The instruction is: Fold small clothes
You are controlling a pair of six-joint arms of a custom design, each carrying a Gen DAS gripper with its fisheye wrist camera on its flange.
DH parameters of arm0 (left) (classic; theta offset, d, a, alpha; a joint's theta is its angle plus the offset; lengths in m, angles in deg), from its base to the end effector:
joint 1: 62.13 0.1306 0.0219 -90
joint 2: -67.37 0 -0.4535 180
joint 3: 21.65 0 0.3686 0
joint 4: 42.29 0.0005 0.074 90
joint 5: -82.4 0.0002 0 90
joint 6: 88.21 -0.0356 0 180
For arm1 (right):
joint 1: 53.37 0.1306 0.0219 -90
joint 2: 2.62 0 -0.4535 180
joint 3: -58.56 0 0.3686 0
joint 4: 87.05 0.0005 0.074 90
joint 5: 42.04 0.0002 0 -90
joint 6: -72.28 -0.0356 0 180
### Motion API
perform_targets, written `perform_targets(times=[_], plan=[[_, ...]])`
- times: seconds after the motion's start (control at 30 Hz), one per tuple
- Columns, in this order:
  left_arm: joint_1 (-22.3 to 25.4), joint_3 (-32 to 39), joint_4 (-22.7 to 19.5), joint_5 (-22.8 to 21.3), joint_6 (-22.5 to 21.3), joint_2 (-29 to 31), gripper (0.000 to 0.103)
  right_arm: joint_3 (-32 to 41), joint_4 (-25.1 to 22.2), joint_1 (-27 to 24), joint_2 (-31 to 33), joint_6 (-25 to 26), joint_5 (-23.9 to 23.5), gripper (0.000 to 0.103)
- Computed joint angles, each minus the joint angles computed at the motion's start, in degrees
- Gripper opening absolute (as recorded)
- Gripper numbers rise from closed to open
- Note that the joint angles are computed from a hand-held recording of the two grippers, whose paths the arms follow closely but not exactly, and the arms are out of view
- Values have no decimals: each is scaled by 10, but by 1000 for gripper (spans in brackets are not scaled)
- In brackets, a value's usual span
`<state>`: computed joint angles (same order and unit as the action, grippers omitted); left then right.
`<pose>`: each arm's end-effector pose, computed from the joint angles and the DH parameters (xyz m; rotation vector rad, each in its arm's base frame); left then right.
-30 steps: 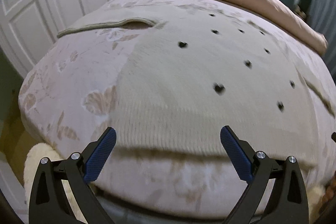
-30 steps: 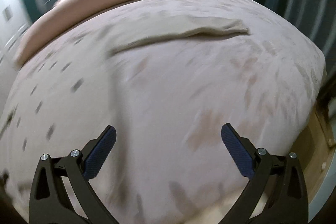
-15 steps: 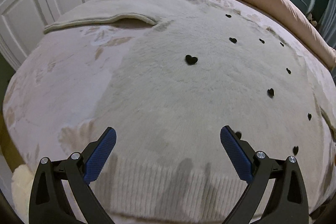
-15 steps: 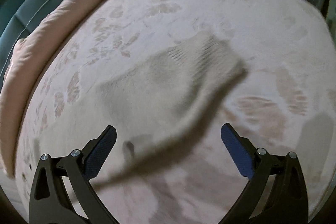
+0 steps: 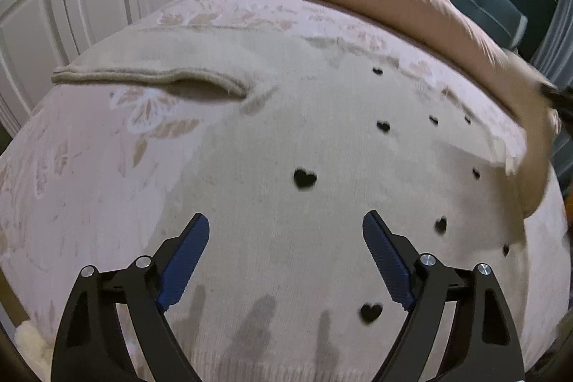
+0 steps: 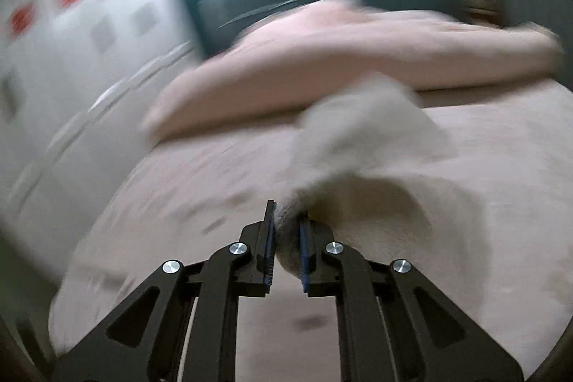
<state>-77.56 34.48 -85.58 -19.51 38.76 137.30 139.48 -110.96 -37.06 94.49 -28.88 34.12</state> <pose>0.2748 -0.0687 0.3772 -0.5507 2.4769 -0.0934 0.4920 0.1523 0.4078 -0.2328 2.2893 0.5247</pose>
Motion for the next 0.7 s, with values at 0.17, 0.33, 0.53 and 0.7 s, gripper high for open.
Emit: perform_targets(times=[0.17,0.33,0.53,0.7], plan=[[33,9,15,51,-1,6,86,-45,-2,114,39,25,74,48],[81,24,48,134,-16,50,86,-147,35,69,-26,-55,57,56],[115,52,133,213,50,141,86,-185,15,-57,-54,-109,10,59],[114,90,148,216,93,218,69,-171,45,-110,-11,-199,-51,63]])
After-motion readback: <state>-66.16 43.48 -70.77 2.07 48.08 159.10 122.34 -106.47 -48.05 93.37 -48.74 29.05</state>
